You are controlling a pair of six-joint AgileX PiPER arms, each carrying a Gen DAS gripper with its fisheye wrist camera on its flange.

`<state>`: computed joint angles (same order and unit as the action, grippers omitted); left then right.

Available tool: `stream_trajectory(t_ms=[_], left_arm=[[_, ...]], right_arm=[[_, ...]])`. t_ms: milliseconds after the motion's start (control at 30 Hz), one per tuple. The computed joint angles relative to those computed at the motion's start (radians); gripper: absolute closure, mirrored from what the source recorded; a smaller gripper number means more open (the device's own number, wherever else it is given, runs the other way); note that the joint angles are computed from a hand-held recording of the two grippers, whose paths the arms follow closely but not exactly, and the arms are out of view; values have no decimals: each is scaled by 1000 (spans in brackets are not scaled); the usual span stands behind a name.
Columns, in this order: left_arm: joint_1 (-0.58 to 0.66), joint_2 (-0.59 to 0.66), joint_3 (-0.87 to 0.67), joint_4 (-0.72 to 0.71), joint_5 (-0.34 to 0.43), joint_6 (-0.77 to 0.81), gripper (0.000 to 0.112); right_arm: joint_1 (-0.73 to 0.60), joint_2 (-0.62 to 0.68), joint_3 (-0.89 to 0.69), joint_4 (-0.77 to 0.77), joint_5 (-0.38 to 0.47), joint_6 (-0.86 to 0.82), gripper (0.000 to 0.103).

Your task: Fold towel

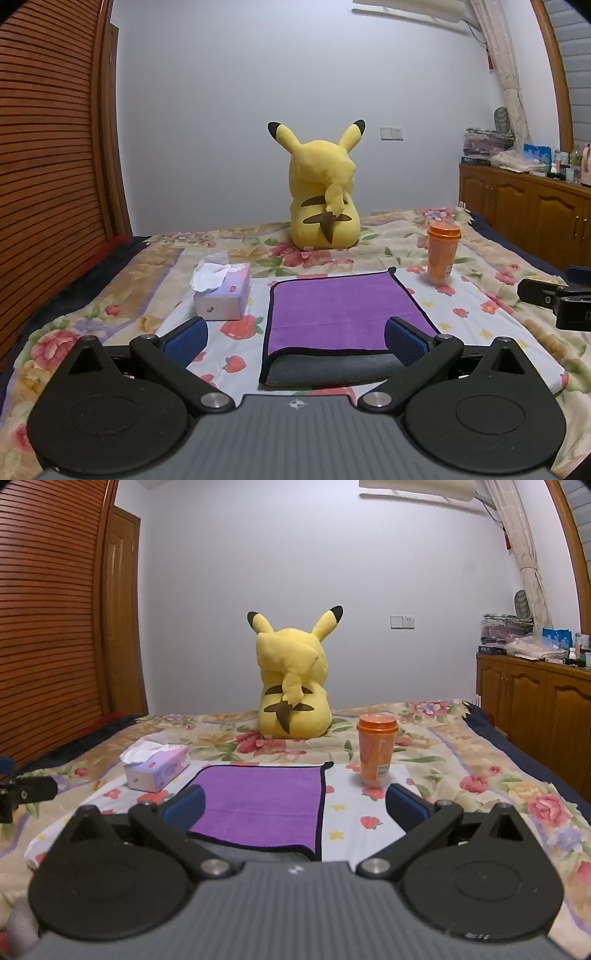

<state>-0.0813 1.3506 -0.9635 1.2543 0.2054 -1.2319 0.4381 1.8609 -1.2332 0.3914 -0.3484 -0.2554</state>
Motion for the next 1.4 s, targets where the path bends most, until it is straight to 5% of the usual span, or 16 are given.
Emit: stream_trajectory(t_ms=[1400], left_arm=[[-5, -1, 2, 36, 5, -37, 9]], right_arm=[[-3, 0, -2, 4, 6, -10, 0]])
